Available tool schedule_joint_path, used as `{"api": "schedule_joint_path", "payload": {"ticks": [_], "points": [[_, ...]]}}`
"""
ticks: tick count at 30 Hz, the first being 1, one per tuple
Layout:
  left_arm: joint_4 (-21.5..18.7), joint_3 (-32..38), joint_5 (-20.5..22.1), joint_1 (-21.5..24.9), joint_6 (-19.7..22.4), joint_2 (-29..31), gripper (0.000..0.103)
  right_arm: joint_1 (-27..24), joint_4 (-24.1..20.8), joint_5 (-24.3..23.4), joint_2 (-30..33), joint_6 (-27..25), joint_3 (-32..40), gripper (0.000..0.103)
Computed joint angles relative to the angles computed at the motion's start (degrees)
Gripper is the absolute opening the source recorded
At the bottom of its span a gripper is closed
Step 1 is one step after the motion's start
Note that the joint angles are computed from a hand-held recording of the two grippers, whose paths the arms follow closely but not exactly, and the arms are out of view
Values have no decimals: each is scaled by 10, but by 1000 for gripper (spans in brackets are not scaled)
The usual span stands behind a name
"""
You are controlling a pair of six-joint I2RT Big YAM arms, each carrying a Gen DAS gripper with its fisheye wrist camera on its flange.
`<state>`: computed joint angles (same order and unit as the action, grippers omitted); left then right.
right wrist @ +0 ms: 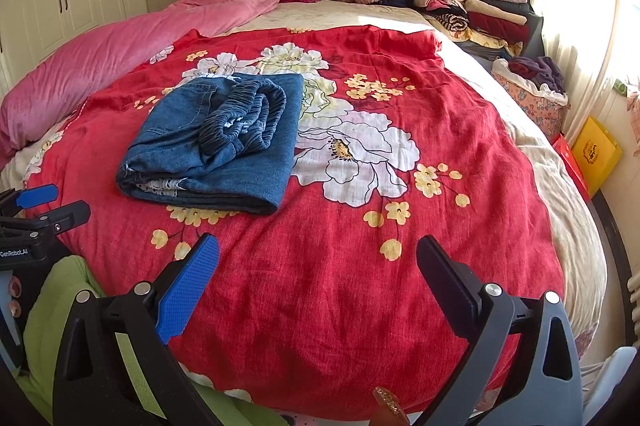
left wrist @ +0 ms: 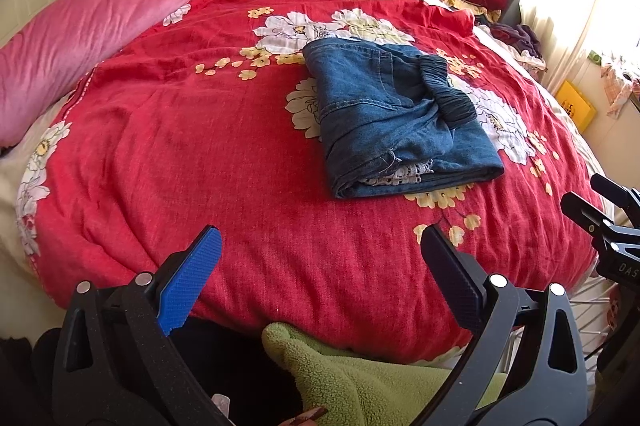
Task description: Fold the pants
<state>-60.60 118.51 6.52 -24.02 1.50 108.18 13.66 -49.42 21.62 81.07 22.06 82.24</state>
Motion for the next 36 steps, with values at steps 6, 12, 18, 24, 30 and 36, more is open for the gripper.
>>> {"api": "schedule_joint_path", "payload": {"ticks": [6, 12, 18, 24, 30, 36], "points": [[1, -3, -1, -1, -1, -1, 93, 0, -2, 1, 1, 1, 1, 98], [3, -7, 2, 1, -1, -3, 93, -1, -1, 1, 1, 0, 1, 98], [5, -8, -2, 1, 1, -3, 94, 0, -3, 3, 1, 3, 1, 98], [3, -8, -19, 1, 0, -3, 93, -1, -3, 1, 1, 2, 1, 98], [-9, 4, -56, -4, 3, 6, 93, -1, -3, 2, 2, 3, 1, 98], [-12, 8, -54, 6, -2, 13, 93, -11, -4, 2, 7, 9, -1, 98]]}}
